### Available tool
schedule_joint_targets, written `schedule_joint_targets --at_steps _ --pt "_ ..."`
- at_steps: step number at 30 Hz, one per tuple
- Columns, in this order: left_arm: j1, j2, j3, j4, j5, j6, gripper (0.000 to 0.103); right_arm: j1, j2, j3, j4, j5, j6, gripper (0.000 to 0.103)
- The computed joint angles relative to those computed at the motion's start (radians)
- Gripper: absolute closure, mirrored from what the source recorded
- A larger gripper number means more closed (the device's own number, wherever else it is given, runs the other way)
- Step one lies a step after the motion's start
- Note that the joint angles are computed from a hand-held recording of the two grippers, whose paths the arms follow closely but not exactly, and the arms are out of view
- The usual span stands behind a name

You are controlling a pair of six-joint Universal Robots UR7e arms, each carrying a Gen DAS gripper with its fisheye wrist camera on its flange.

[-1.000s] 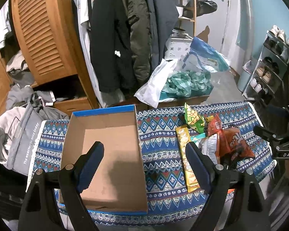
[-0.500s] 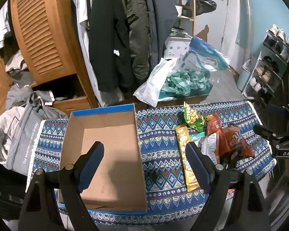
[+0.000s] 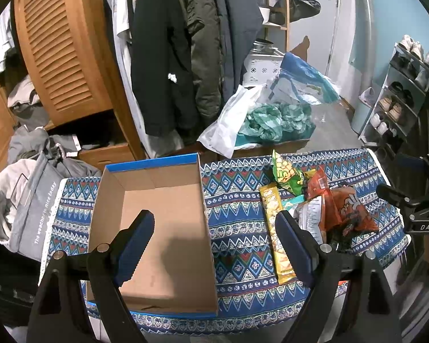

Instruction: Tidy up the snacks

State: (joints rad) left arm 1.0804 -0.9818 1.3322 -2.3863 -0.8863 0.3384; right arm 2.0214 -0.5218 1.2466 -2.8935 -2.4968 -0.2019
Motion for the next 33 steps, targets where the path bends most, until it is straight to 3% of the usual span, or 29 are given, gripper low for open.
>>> schedule_joint_targets --at_steps 20,33 --pt "0.002 0.002 0.006 0.011 -0.001 0.001 0.015 -0.004 -0.024 0.028 0.012 -0.018 0.015 0.003" --pt "0.021 0.062 -0.077 0.208 -0.003 -0.092 0.015 -0.035 -0.049 0.013 0.185 -0.055 0.191 0.003"
